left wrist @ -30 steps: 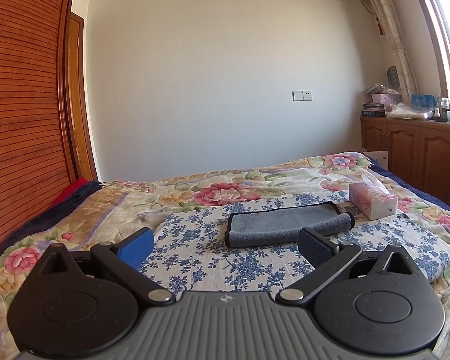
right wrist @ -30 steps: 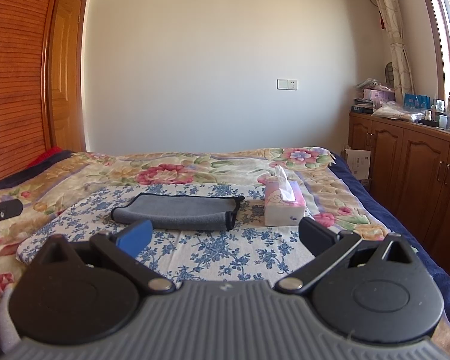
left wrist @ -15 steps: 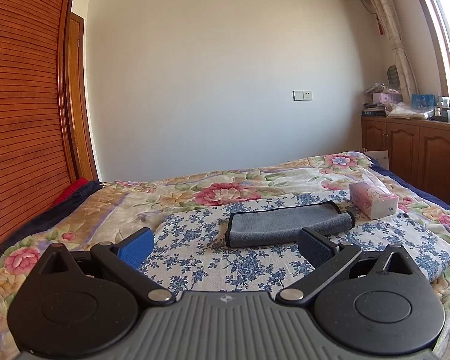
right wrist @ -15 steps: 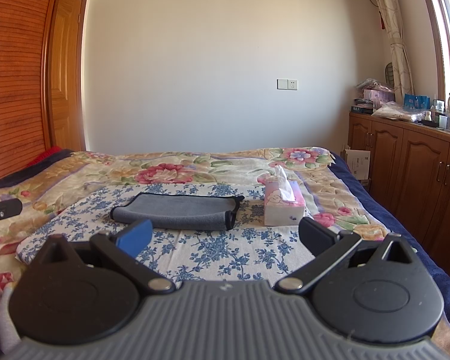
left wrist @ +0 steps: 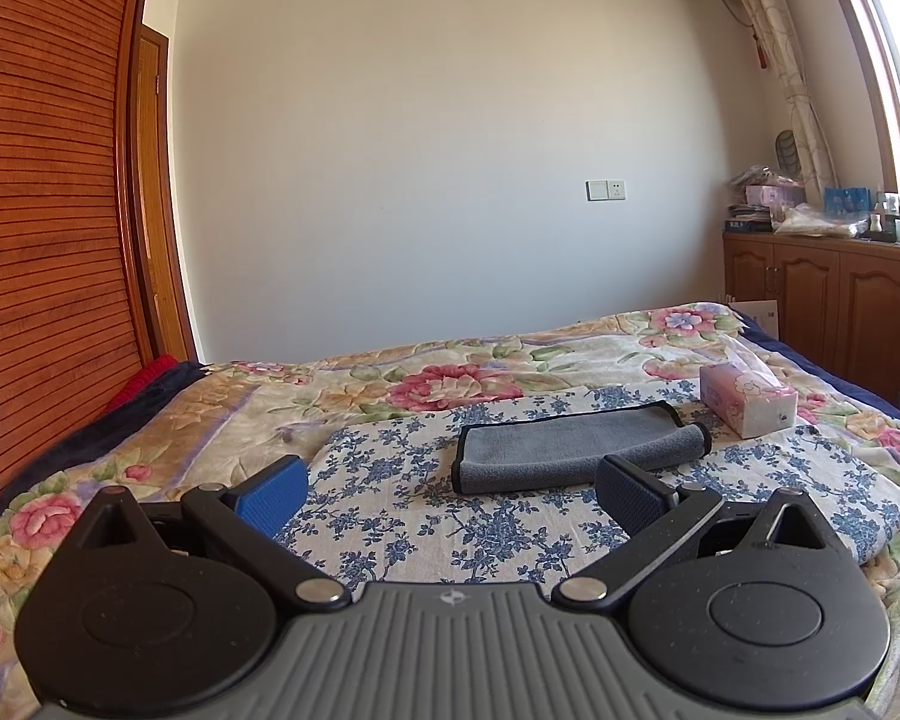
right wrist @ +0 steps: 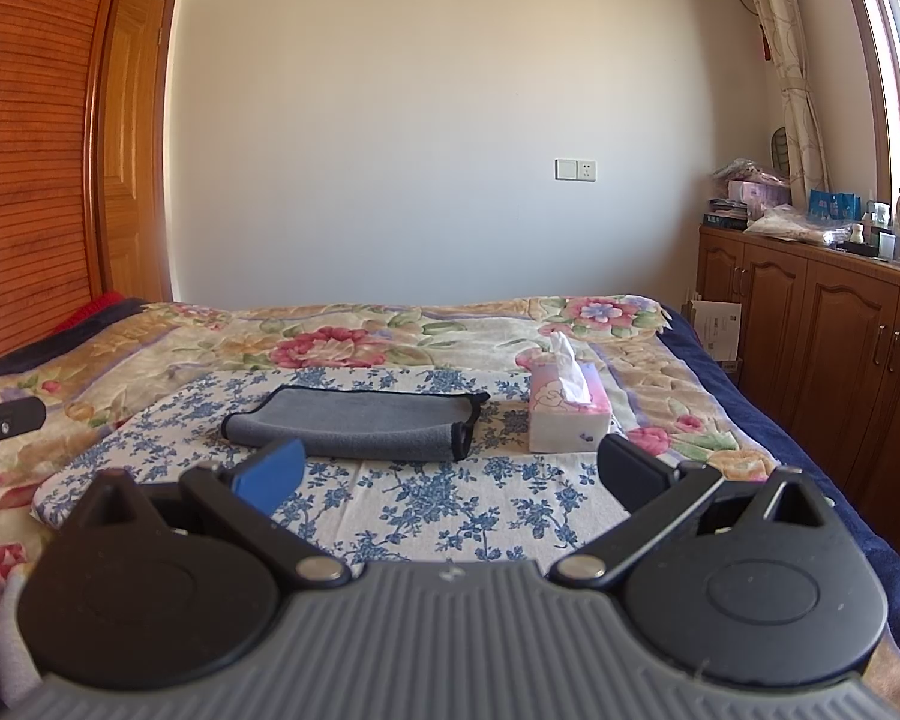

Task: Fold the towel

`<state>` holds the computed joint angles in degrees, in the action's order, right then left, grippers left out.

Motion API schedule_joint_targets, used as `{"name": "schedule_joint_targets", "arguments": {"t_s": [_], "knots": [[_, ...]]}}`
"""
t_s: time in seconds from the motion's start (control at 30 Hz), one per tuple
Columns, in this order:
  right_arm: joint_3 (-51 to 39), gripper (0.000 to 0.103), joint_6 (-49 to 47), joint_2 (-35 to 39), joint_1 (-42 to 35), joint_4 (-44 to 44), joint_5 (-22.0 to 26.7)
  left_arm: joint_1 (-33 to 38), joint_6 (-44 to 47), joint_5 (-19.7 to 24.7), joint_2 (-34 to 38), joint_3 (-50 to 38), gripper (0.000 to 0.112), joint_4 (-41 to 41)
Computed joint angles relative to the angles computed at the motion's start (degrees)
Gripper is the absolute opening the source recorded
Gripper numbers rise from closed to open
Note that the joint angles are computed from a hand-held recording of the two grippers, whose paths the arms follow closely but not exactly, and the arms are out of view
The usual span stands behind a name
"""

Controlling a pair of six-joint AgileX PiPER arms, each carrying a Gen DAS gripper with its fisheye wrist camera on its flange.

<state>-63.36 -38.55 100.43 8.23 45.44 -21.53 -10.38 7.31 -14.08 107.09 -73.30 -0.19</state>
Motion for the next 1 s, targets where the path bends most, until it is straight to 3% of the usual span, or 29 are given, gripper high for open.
{"name": "schedule_joint_targets", "arguments": {"t_s": [1.0], "knots": [[0.03, 0.103, 0.05, 0.02, 0.04, -0.05, -0.10, -0.30, 1.76, -0.18, -0.04, 0.15, 0.103, -1.82]]}}
